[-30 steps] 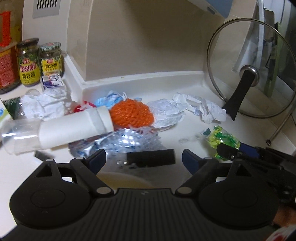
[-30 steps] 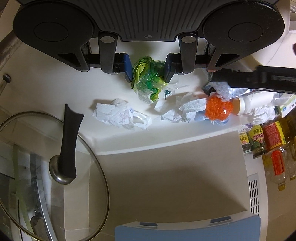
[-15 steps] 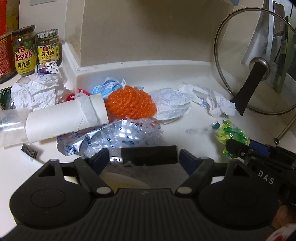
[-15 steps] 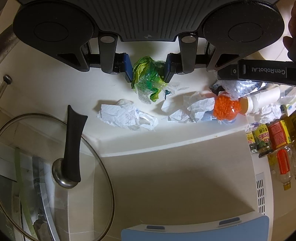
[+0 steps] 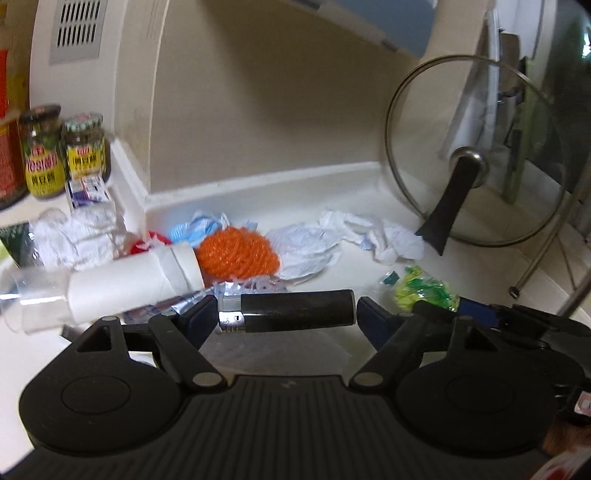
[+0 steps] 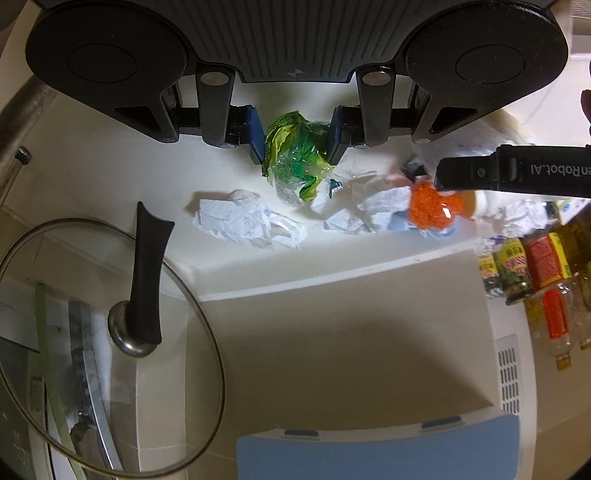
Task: Collect trash
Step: 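Grasp the black brush handle with the left tool while the right tool carries the wrapper toward the wastebasket, then open the right tool over the wastebasket while the left tool releases the black handle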
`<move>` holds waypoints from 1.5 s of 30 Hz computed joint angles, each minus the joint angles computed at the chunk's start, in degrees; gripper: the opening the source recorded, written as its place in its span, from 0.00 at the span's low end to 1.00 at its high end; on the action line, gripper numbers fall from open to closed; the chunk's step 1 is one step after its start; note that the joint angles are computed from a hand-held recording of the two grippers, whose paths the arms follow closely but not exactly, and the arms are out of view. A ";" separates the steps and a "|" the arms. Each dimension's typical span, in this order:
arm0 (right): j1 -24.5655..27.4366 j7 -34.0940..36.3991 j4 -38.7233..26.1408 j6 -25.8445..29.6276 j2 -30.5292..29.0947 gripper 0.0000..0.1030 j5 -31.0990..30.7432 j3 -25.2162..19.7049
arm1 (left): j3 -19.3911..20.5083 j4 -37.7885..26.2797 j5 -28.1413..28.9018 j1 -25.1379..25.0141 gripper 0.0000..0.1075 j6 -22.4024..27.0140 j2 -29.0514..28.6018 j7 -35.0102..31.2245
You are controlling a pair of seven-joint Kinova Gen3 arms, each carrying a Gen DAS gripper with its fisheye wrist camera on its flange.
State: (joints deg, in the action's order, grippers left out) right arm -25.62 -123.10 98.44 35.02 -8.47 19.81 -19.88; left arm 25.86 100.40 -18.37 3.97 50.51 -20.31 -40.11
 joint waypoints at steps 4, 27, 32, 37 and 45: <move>-0.69 0.67 -0.46 1.20 -2.02 0.35 -2.26 -0.55 | -2.84 0.21 2.65 1.91 0.74 1.75 -3.06 -3.05; -7.17 2.09 -3.91 15.32 -6.95 0.35 -11.16 -17.19 | -17.85 4.60 21.70 7.05 0.74 31.75 -29.73 -29.89; -11.09 -1.23 -4.96 17.67 -3.73 0.35 -7.98 -21.55 | -21.00 7.28 24.22 6.33 0.74 37.98 -33.51 -33.58; -15.36 -6.11 -5.76 20.92 0.67 0.35 -3.33 -25.48 | -23.64 11.95 25.56 4.57 0.74 41.40 -36.44 -37.01; -22.87 -11.42 -3.54 24.73 6.80 0.35 3.72 -26.30 | -24.66 17.66 25.28 3.07 0.74 42.66 -38.01 -43.49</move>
